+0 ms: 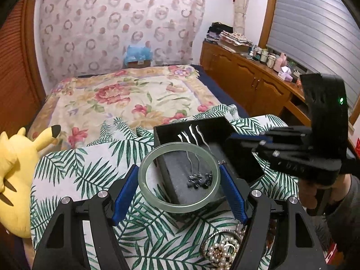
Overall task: Organize jewelry
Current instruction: 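Carry hairpins and jade bangle into the black box and open both tools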
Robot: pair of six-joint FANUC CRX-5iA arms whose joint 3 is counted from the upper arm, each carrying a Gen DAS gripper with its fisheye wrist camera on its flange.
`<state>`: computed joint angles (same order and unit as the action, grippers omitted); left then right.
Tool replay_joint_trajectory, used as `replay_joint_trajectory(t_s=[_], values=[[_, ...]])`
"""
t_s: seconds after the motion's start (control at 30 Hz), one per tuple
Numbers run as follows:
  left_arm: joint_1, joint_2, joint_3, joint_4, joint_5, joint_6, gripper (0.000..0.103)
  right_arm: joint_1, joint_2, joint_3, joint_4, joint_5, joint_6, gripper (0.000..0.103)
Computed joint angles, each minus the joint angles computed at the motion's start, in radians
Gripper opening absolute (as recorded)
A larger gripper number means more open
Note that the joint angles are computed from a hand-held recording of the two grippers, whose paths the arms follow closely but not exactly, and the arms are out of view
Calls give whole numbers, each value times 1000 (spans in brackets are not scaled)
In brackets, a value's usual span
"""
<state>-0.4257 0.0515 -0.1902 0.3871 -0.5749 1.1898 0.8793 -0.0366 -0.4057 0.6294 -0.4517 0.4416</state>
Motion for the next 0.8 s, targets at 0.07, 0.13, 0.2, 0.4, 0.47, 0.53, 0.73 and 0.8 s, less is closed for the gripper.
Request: replay_joint_trajectory(t_s=[0.07,0.13,0.2,0.4,0.47,0.53,0.73,0.8], values=[[-6,13,16,-5,-2,-1,69,-10,-21,-30,65,-7,-62,8],[-11,31,36,-14,-10,4,69,-14,-39,-52,105,-14,-93,8],[-16,47,56,-29,-18,12,69,-13,-57,-74,139,-24,-124,8],[-45,113,140,-115,-55,54,69,0,-87,-120,200,-69,-192,9],[-53,132,165,-133,-66,62,69,6,-97,-133,211,-79,-210,9],[-61,145,186,-162,-74,80,69,9,-111,-149,224,-83,-233,9],[-72,178,234,-200,-102,99,69,10,-139,-183,264,-85,-297,16],[-73,182,239,-203,-105,105,69,8,-144,-189,270,-83,-309,17]])
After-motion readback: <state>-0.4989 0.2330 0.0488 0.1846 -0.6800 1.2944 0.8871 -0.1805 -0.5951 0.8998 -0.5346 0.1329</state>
